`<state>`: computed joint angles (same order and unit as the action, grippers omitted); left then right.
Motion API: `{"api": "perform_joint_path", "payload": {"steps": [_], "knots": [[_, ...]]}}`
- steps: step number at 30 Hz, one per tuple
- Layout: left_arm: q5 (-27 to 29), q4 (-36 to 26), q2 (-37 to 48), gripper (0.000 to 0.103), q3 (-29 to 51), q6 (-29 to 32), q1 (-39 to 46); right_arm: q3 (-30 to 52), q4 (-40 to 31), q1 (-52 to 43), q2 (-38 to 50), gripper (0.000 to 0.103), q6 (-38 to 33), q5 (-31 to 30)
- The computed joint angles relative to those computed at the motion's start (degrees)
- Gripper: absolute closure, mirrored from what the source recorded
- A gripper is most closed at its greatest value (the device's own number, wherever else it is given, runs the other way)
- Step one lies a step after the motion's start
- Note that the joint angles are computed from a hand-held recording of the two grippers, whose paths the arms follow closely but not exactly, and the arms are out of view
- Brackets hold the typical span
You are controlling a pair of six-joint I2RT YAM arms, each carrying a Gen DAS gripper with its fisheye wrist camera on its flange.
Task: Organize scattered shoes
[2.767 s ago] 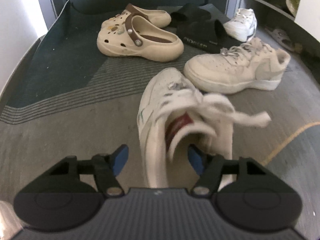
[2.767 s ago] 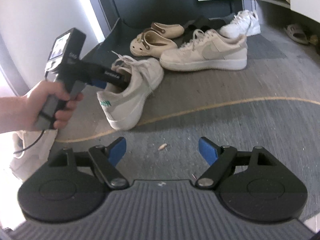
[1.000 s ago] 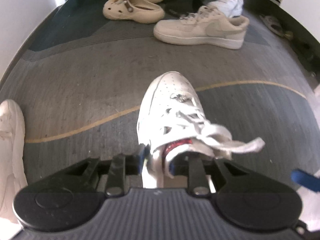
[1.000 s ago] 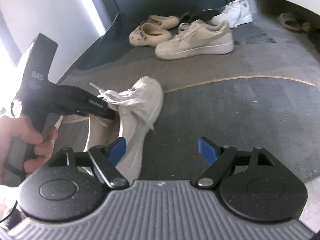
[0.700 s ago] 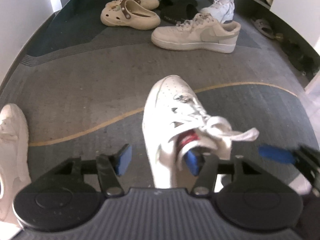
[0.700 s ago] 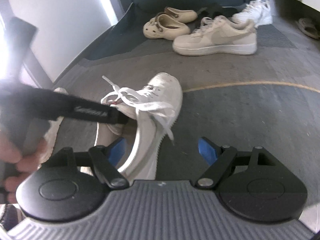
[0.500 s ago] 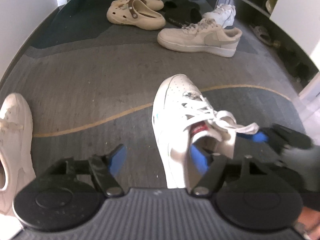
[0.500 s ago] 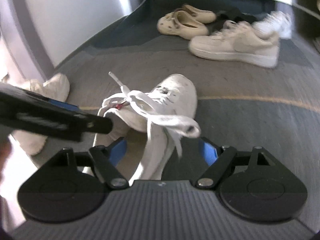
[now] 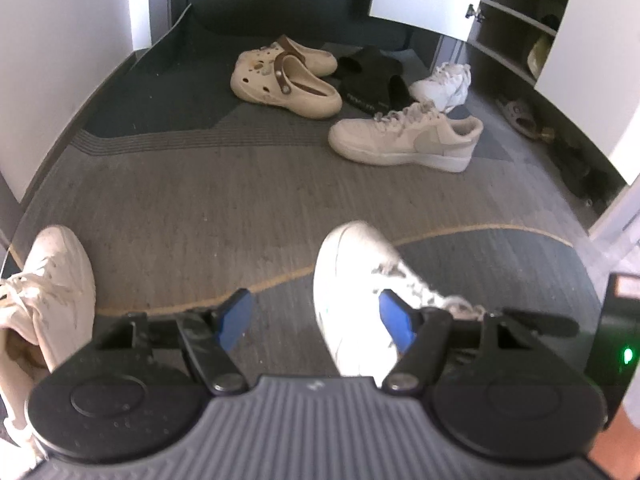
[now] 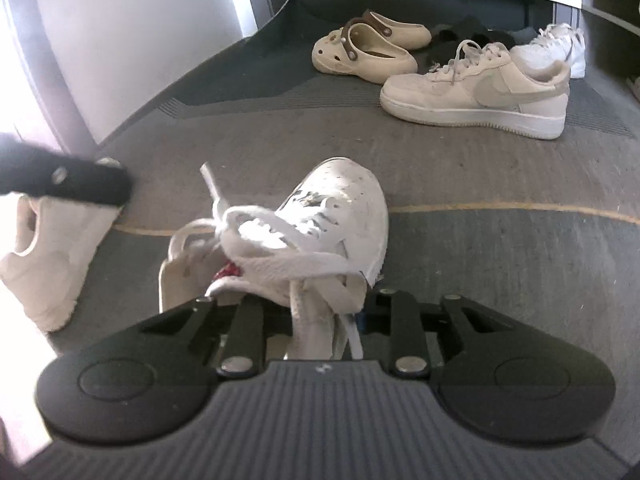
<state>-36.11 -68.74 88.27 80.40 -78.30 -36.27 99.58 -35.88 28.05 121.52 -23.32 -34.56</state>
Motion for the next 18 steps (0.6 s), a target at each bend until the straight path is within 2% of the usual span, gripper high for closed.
{"api": "perform_joint_path", "payload": {"steps": [8, 11, 14, 18], "knots": [[-1.0, -0.5, -0.3, 0.031, 0.1, -0.6, -0.2, -6.4, 4.5, 1.0, -4.0, 0.08, 1.4, -3.2], [-1.5, -0.7, -0.7, 0.031, 0.1, -0.6, 0.0, -9.3, 8.5, 1.8, -5.4, 0.08, 6.6, -2.4], [-1.9, -0.6, -0.7, 0.031, 0.5, -0.1, 0.3, -12.5, 14.4, 2.3, -6.6, 0.08, 14.7, -1.4], [-2.4, -0.2, 0.0, 0.031, 1.5, 2.0, 0.2, -15.0, 18.5, 2.8, -7.0, 0.08, 22.0, 1.8]]}}
